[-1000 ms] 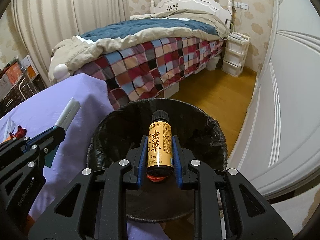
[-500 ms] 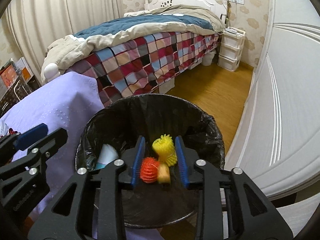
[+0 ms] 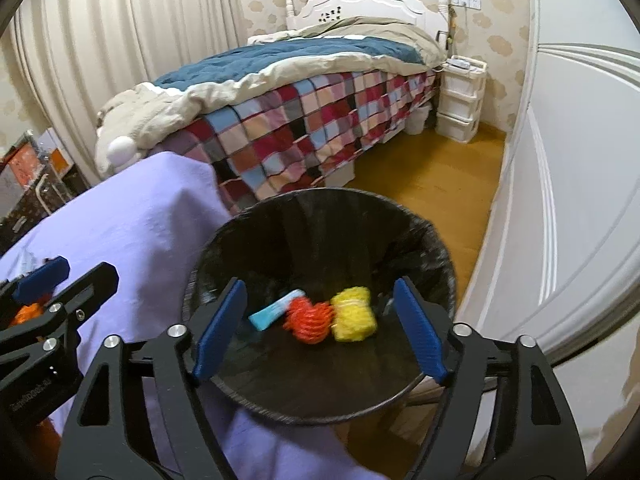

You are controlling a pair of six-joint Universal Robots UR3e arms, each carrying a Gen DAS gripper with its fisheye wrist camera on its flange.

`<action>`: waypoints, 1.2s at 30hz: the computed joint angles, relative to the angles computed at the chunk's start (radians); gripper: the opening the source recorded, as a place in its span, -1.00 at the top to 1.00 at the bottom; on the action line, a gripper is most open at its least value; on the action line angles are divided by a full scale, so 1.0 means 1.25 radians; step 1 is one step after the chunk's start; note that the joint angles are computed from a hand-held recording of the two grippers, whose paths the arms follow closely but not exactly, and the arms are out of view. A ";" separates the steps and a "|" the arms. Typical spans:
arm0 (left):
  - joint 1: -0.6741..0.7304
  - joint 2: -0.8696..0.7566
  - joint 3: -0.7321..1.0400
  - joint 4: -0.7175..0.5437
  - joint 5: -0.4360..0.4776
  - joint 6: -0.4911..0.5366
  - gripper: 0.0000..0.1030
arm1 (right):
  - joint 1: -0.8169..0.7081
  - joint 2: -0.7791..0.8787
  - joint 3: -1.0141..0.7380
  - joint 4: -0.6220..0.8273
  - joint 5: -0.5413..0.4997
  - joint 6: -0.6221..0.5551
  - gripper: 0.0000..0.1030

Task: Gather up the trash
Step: 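Carry the tube and bottle over the wastebasket and open both tools, then move both open tools back toward the remaining trash on the table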

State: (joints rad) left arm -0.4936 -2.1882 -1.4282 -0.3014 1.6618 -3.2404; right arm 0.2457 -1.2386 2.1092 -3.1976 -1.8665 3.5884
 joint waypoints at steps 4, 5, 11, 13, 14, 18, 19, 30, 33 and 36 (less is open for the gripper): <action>0.023 0.078 -0.123 0.048 0.011 0.008 -0.39 | 0.059 0.004 -0.028 0.034 -0.014 0.025 -0.48; 0.030 0.101 -0.158 0.061 0.016 0.010 -0.39 | 0.079 0.009 -0.040 0.043 -0.015 0.032 -0.48; 0.098 0.237 -0.353 0.123 0.013 0.010 -0.40 | 0.165 0.049 -0.109 0.084 -0.032 0.052 -0.48; 0.123 0.279 -0.412 0.142 0.015 0.014 -0.40 | 0.190 0.064 -0.137 0.101 -0.037 0.053 -0.48; 0.137 0.305 -0.447 0.154 0.022 0.018 -0.40 | 0.204 0.071 -0.153 0.113 -0.048 0.052 -0.48; 0.185 0.376 -0.548 0.193 0.031 0.028 -0.40 | 0.246 0.086 -0.197 0.131 -0.064 0.053 -0.49; 0.207 0.401 -0.582 0.204 0.029 0.031 -0.40 | 0.254 0.090 -0.206 0.135 -0.064 0.054 -0.49; 0.412 0.582 -0.806 0.241 -0.025 0.078 -0.40 | 0.376 0.206 -0.430 0.241 -0.057 0.018 -0.49; 0.470 0.642 -0.862 0.245 -0.043 0.103 -0.40 | 0.400 0.238 -0.497 0.273 -0.059 0.006 -0.49; 0.532 0.691 -0.904 0.240 -0.069 0.129 -0.40 | 0.419 0.266 -0.557 0.302 -0.060 -0.006 -0.50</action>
State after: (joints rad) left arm 0.1708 -1.3249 -2.5582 -0.0008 1.5760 -3.0790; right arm 0.7692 -0.9058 1.4132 -2.8197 -1.9409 3.5806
